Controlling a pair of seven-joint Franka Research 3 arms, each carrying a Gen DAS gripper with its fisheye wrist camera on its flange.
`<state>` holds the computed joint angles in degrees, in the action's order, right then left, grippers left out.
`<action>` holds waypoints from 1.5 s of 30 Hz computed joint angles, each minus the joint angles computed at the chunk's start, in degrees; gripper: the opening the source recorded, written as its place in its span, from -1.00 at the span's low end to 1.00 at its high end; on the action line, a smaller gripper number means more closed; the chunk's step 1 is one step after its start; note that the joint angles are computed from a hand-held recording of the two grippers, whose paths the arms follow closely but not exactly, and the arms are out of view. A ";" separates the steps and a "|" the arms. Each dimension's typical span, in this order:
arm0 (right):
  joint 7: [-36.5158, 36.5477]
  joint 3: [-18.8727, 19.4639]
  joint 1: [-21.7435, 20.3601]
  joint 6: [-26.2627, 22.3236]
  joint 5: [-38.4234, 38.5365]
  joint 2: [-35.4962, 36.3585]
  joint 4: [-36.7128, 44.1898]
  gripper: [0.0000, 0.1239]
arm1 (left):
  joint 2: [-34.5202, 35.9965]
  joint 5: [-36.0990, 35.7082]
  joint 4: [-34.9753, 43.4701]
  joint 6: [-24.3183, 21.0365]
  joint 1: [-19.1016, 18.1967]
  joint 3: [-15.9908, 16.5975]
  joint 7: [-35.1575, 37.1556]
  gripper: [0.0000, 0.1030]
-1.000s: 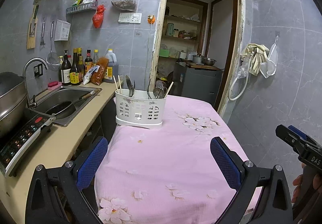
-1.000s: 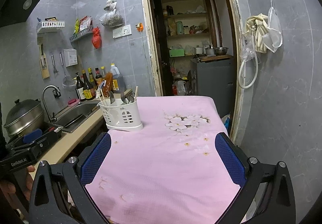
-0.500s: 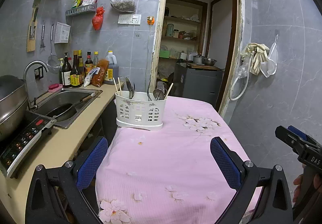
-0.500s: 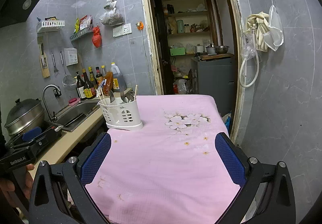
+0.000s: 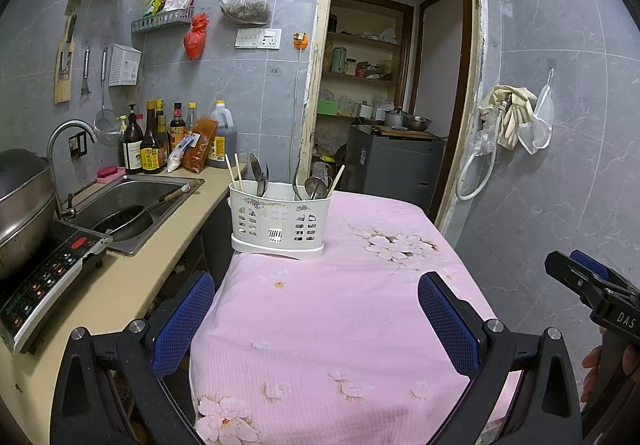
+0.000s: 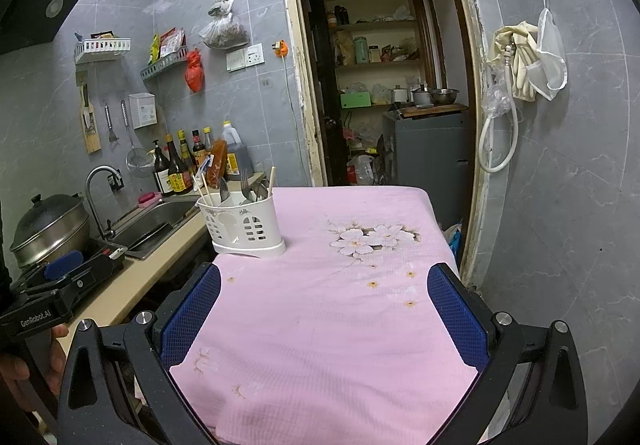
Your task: Organize utensils
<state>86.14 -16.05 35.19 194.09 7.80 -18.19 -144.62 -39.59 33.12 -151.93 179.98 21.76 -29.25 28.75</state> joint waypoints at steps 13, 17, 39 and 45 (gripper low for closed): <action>0.11 -0.62 0.59 -0.13 -0.23 0.26 0.21 0.64 | 0.14 0.47 0.36 -0.39 -0.30 0.13 -0.56 0.99; 0.26 -0.83 0.76 -0.13 -0.39 0.45 0.36 0.64 | 0.30 0.64 0.56 -0.47 0.00 -0.25 -0.87 0.99; 0.39 -1.28 1.20 -0.24 -0.56 0.55 0.47 0.64 | 0.48 1.22 0.58 -0.30 0.05 -0.01 -1.15 0.99; 0.18 -1.20 1.26 -0.21 -0.35 0.65 0.40 0.64 | 0.52 1.19 0.50 -0.22 0.13 -0.02 -1.08 0.99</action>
<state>86.32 -17.25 36.45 193.88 7.45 -17.55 -144.22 -39.07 34.31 -151.43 179.76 21.89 -29.26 27.67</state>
